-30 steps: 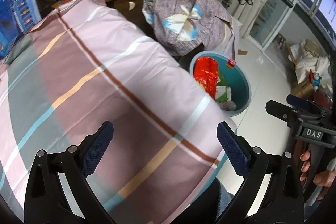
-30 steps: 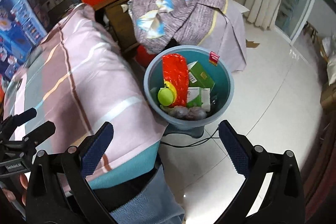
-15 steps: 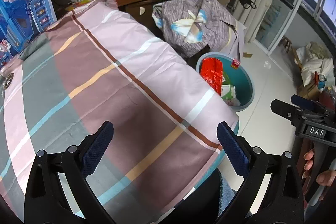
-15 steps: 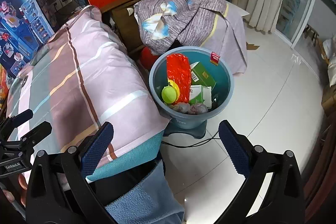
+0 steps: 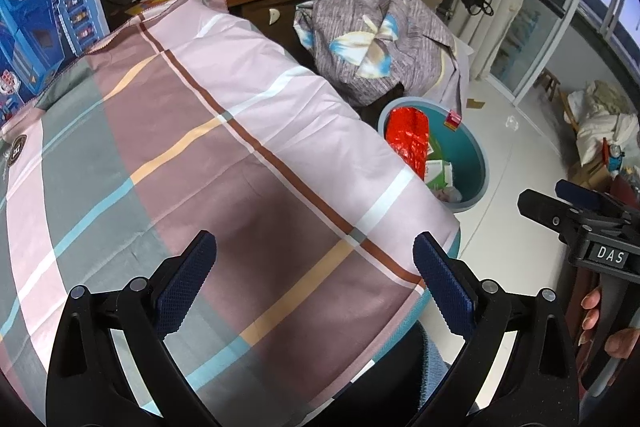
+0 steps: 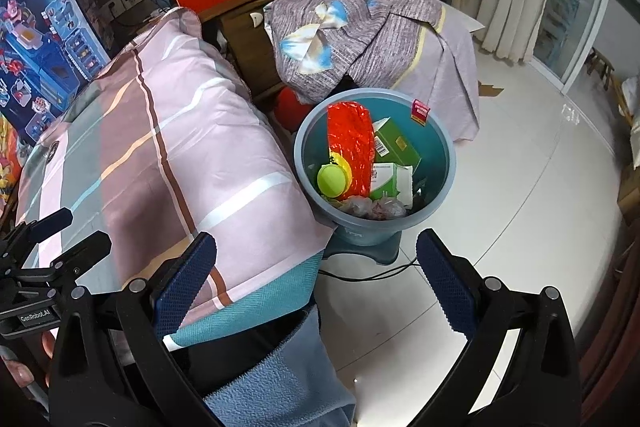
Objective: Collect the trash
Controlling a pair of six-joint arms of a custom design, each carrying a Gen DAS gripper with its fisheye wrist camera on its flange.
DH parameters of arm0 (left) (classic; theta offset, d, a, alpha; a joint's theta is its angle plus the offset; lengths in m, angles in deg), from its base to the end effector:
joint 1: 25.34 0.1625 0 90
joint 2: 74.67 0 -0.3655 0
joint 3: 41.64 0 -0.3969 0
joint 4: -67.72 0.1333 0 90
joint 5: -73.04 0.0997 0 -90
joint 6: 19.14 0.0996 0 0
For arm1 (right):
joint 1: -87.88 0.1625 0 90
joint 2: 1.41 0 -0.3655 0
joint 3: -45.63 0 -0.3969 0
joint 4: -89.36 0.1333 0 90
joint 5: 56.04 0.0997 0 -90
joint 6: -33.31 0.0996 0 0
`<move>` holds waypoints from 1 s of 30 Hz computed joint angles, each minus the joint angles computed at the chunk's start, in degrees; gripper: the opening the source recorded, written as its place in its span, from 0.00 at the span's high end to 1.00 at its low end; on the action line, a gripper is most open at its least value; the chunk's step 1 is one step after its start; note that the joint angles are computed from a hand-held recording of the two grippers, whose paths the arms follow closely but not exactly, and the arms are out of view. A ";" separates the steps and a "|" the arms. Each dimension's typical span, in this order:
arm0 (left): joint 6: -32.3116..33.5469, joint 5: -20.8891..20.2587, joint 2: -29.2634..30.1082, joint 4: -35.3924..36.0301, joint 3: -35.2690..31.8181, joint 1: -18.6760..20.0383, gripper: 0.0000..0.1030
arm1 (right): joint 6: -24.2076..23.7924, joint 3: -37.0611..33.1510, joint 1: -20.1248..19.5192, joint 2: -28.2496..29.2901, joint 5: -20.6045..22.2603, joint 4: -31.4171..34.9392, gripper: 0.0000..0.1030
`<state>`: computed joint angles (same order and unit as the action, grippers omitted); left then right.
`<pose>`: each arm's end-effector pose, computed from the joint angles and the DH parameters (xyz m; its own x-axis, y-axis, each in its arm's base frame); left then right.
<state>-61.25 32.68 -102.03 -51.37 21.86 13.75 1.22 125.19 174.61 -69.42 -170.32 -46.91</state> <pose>-0.4395 -0.6266 0.0202 -0.7656 -0.0030 -0.6433 0.3463 0.8408 -0.4160 0.0546 -0.6636 0.4041 -0.7846 -0.1938 0.5889 -0.4367 0.8471 -0.3030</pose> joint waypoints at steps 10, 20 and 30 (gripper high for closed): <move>2.87 0.10 0.15 -3.03 0.62 0.01 0.04 | 0.75 -0.64 -0.44 0.60 0.20 0.74 0.07; 1.65 0.79 0.57 -1.90 0.24 0.14 0.04 | 1.07 -0.60 -0.68 0.84 0.17 0.46 0.07; 1.38 0.77 0.72 -1.51 0.15 0.28 0.04 | 1.04 -1.17 -0.99 1.32 0.11 1.00 0.07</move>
